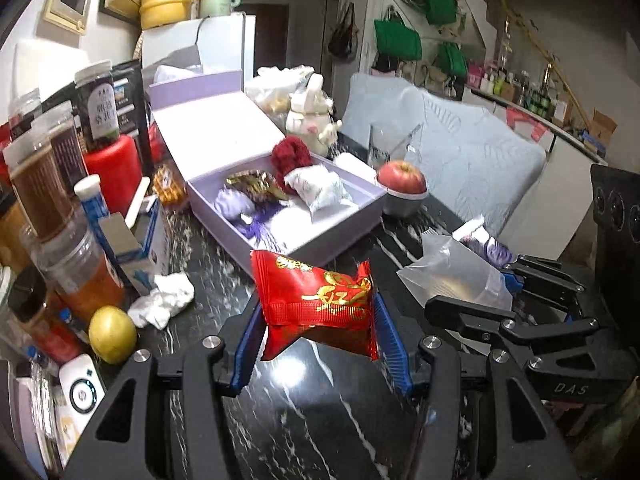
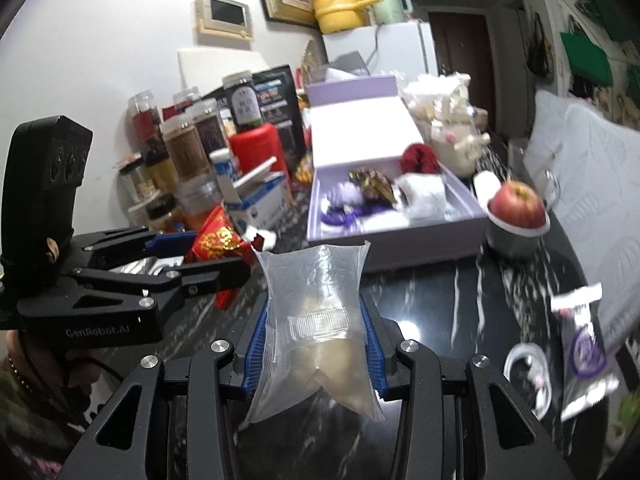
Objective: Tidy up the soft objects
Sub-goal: 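Carry the red candy packet and clear bun bag with both grippers to the lavender box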
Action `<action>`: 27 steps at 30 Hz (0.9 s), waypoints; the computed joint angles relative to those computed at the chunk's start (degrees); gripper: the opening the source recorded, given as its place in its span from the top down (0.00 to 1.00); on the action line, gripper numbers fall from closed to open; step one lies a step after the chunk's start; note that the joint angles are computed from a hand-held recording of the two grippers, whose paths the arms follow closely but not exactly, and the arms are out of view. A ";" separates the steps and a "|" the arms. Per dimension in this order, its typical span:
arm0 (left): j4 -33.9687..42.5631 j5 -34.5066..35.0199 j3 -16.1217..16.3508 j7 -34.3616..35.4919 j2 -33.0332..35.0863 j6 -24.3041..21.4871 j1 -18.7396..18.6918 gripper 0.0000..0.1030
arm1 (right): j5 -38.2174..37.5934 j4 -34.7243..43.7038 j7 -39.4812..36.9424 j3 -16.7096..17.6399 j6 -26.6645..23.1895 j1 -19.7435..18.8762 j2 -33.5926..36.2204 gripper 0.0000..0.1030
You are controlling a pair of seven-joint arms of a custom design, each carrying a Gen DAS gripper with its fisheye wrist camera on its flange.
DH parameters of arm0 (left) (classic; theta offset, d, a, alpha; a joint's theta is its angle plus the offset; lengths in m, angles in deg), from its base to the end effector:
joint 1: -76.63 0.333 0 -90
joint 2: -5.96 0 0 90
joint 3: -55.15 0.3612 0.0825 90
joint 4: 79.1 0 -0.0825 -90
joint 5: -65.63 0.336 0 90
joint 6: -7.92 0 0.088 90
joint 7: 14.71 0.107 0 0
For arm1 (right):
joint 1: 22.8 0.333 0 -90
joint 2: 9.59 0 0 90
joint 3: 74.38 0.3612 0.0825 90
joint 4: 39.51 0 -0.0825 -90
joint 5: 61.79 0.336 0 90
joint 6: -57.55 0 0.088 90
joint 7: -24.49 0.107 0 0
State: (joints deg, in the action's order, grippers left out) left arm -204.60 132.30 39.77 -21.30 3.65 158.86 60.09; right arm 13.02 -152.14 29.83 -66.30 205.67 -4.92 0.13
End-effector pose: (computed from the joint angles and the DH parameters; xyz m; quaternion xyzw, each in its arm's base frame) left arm 0.4231 -0.2927 0.5150 -0.7011 0.5712 -0.3113 0.2921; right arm 0.5391 0.2373 0.4960 -0.8339 0.2892 -0.0488 0.4676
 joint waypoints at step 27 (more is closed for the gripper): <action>13.44 6.56 5.80 4.96 6.34 2.50 6.74 0.48 | -19.53 34.72 18.66 2.97 0.74 0.94 19.79 0.60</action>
State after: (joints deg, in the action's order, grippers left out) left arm -191.16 138.85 45.57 -16.34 9.99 161.36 66.83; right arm -6.51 -117.42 48.49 -63.32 206.41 -3.98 19.93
